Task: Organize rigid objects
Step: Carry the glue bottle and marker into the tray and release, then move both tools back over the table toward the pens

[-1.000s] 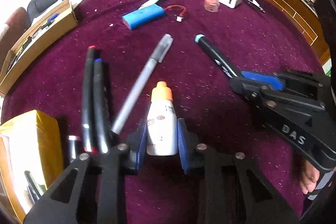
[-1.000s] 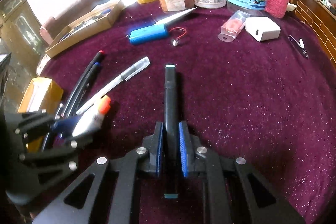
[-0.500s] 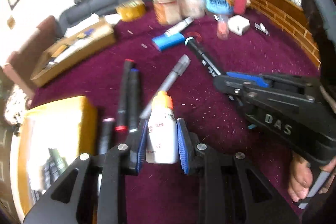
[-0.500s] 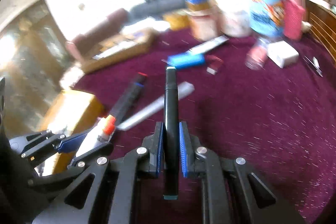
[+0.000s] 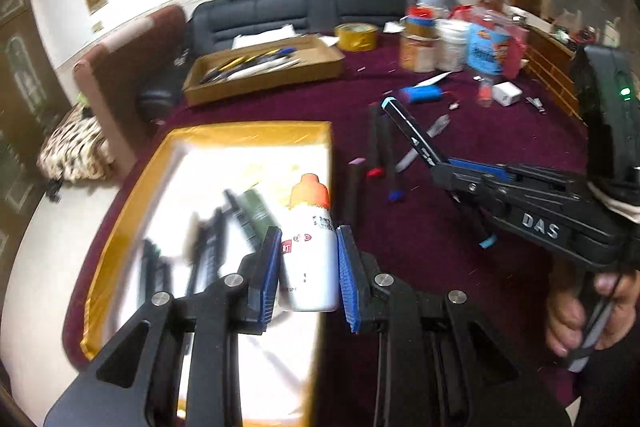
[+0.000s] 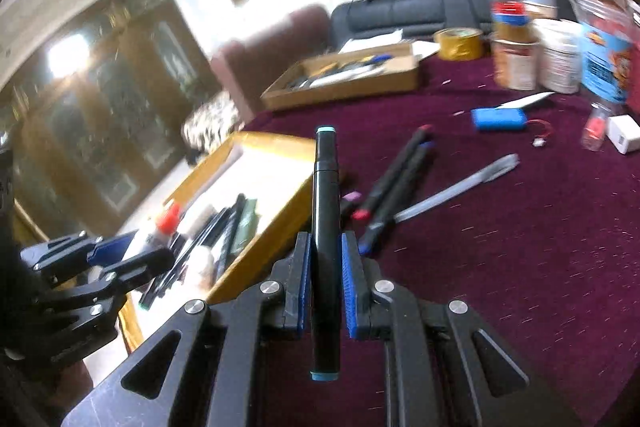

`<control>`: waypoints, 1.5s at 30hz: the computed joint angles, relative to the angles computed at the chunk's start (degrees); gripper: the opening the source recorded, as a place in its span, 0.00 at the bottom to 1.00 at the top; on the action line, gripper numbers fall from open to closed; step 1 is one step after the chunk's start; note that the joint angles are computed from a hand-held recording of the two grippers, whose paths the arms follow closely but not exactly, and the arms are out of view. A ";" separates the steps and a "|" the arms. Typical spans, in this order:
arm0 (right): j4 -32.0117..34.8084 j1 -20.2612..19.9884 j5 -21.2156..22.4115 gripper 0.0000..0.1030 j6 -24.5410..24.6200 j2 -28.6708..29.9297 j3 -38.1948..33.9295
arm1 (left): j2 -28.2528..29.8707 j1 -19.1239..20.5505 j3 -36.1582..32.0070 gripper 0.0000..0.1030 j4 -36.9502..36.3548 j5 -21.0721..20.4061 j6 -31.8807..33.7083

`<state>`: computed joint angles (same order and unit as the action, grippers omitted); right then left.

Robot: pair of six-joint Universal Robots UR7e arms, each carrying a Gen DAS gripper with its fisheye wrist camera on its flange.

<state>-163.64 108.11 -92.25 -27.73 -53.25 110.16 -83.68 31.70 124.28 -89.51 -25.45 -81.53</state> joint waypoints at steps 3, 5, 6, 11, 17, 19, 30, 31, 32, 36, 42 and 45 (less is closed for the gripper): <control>1.13 3.22 -0.68 0.13 1.47 2.39 -0.61 | -3.52 0.13 0.88 0.24 6.90 -0.43 -5.94; 0.73 5.10 -0.89 0.13 1.32 4.26 -1.27 | -5.22 0.43 1.32 0.24 10.49 -0.12 -9.05; 0.65 6.00 -1.17 0.13 1.36 5.25 -1.74 | -6.20 0.63 1.52 0.24 12.25 -0.05 -10.44; 0.30 8.94 -3.88 0.13 1.57 9.76 -4.49 | -10.28 1.73 2.70 0.24 17.04 -0.14 -14.09; -0.82 10.25 -7.92 0.13 2.05 13.33 -6.59 | -13.50 4.50 4.30 0.24 15.64 0.36 -11.80; -0.66 10.42 -8.71 0.13 2.70 14.37 -7.25 | -14.16 5.26 4.80 0.24 14.45 0.50 -10.60; -0.25 9.96 -11.39 0.13 4.53 17.26 -10.12 | -17.11 12.63 7.25 0.24 -8.80 -2.23 11.40; 0.57 10.01 -10.83 0.13 4.23 17.47 -10.49 | -16.89 13.40 7.33 0.24 -11.09 -2.72 13.45; 0.48 10.15 -11.05 0.13 3.66 17.67 -10.47 | -16.64 14.08 7.35 0.24 -12.78 -2.99 14.90; -0.33 10.41 -12.03 0.13 1.45 18.19 -9.94 | -16.05 16.54 7.76 0.24 -19.19 -5.29 19.87; 1.03 8.85 -7.57 0.15 3.31 15.32 -9.07 | -17.77 14.90 9.10 0.32 -19.87 -5.92 18.95; 1.43 6.69 -2.66 0.30 5.15 11.53 -7.70 | -18.08 11.85 9.33 0.40 -16.72 -4.61 16.08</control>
<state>-162.21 114.81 -94.91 -22.59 -41.72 102.46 -101.76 43.55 133.61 -106.24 -30.06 -65.45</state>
